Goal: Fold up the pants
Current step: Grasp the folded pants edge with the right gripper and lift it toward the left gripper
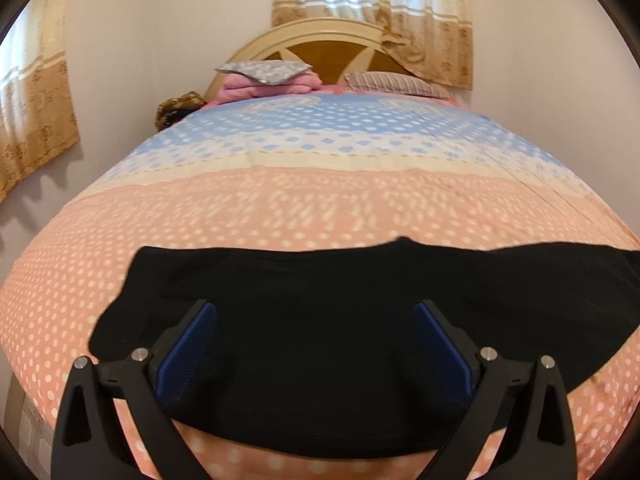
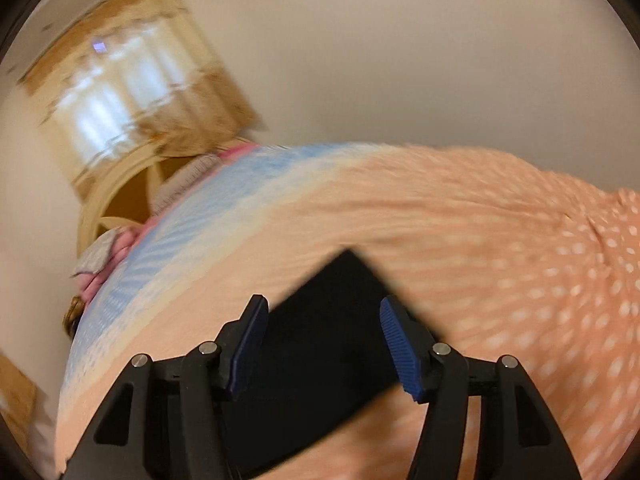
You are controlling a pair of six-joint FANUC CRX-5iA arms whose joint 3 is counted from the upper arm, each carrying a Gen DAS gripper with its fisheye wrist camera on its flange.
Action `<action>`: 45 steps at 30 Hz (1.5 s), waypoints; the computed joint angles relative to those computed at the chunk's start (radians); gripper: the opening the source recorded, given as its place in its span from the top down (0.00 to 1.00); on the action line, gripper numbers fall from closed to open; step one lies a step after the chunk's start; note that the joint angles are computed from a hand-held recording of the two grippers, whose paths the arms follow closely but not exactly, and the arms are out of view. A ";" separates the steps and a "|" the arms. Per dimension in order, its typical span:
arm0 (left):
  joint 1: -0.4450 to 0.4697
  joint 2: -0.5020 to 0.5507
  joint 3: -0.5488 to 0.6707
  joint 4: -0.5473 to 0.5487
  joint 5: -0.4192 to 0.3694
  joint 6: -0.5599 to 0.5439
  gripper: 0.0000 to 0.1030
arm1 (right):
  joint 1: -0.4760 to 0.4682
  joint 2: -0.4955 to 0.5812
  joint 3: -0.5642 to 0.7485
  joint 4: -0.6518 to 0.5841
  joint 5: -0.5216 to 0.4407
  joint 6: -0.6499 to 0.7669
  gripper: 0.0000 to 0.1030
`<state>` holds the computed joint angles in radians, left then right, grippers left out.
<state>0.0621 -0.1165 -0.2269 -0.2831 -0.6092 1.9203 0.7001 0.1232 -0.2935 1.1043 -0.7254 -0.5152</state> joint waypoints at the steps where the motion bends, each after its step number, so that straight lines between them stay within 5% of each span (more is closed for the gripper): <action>1: -0.008 0.003 0.005 0.001 -0.005 -0.003 0.02 | -0.016 0.008 0.015 -0.055 0.017 0.058 0.42; 6: -0.054 -0.001 0.028 -0.033 -0.025 0.015 0.02 | -0.075 0.051 0.085 -0.331 0.061 0.347 0.42; 10: -0.069 0.008 0.036 -0.028 -0.039 0.006 0.02 | -0.086 0.055 0.072 -0.319 0.084 0.347 0.41; 13: -0.069 0.013 0.031 0.001 -0.039 -0.019 0.02 | -0.064 0.072 0.131 -0.422 0.026 0.509 0.41; 15: -0.069 0.012 0.026 0.012 -0.035 -0.028 0.02 | -0.047 0.083 0.159 -0.464 -0.014 0.591 0.51; 19: -0.062 0.003 0.014 0.027 -0.025 -0.038 0.02 | -0.042 0.080 0.154 -0.467 -0.005 0.617 0.84; 29: -0.001 -0.030 -0.034 0.082 0.016 -0.057 0.02 | 0.047 0.081 0.217 -0.320 -0.077 0.584 0.89; 35: 0.028 -0.045 -0.075 0.149 0.052 -0.111 0.02 | 0.170 0.179 0.444 -0.369 -0.063 0.863 0.89; 45: 0.088 -0.080 -0.123 0.204 0.085 -0.151 0.02 | 0.293 0.522 0.893 -0.645 -0.178 1.337 0.89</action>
<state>0.1502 -0.1967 -0.3501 -0.0788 -0.5243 1.7697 0.9928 0.6457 0.5997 0.4590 -0.9029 0.8220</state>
